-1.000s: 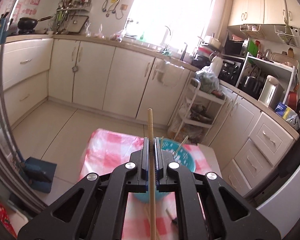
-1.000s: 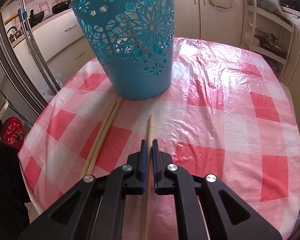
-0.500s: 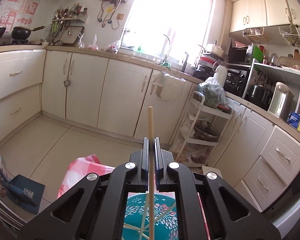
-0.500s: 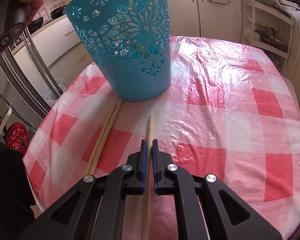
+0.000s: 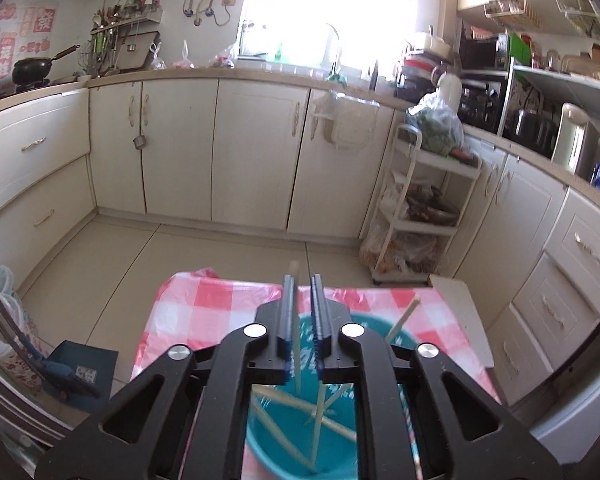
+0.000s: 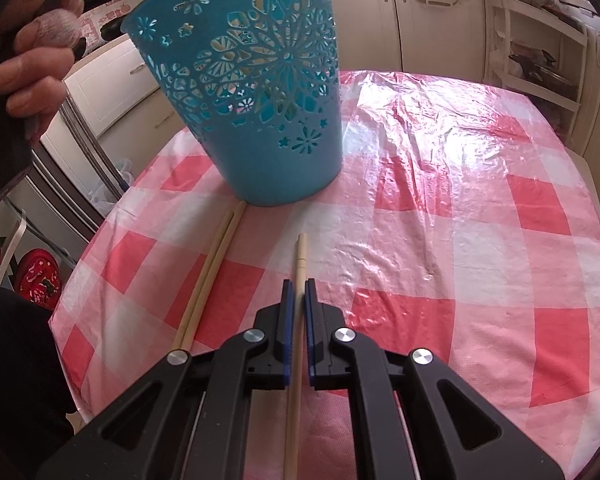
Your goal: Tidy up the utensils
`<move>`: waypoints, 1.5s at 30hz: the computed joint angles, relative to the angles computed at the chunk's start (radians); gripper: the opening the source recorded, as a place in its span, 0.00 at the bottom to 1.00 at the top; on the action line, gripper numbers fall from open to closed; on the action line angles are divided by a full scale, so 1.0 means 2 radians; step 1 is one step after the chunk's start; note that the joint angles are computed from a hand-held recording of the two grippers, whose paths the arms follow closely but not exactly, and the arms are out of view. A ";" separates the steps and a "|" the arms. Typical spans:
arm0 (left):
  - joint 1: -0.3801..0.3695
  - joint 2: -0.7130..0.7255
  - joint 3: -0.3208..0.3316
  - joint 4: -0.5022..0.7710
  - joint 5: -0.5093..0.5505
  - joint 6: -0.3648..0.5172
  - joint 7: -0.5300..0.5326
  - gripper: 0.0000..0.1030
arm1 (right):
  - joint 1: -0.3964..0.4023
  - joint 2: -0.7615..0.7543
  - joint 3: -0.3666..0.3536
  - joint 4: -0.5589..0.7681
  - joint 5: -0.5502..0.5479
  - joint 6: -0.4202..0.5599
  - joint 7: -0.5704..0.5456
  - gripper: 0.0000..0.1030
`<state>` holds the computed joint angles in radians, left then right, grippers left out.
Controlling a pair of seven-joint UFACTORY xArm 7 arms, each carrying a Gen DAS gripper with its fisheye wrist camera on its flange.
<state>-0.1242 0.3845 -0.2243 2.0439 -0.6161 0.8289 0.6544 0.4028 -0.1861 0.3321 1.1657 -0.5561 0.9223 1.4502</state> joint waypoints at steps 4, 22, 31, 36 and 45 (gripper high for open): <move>0.016 -0.040 0.011 -0.049 -0.004 -0.004 0.012 0.45 | 0.001 0.003 0.000 0.004 -0.001 0.005 -0.003 0.06; 0.090 -0.048 0.076 -0.095 0.002 -0.013 -0.047 0.82 | 0.036 0.046 -0.001 0.058 -0.043 0.085 -0.009 0.11; 0.091 -0.046 0.064 -0.103 0.047 0.007 -0.051 0.84 | 0.039 0.039 -0.006 0.051 -0.042 0.080 0.000 0.13; 0.085 -0.045 0.065 -0.103 0.063 0.009 -0.059 0.84 | 0.042 0.047 -0.006 0.060 -0.045 0.087 -0.012 0.18; 0.080 -0.041 0.063 -0.101 0.075 0.020 -0.062 0.85 | 0.043 0.042 -0.009 0.054 -0.044 0.082 0.001 0.18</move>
<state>0.0365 0.3021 -0.0985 1.8429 -0.4670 0.8684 0.5303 0.4880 -0.1031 0.3141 1.2736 -0.6436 1.0863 1.4522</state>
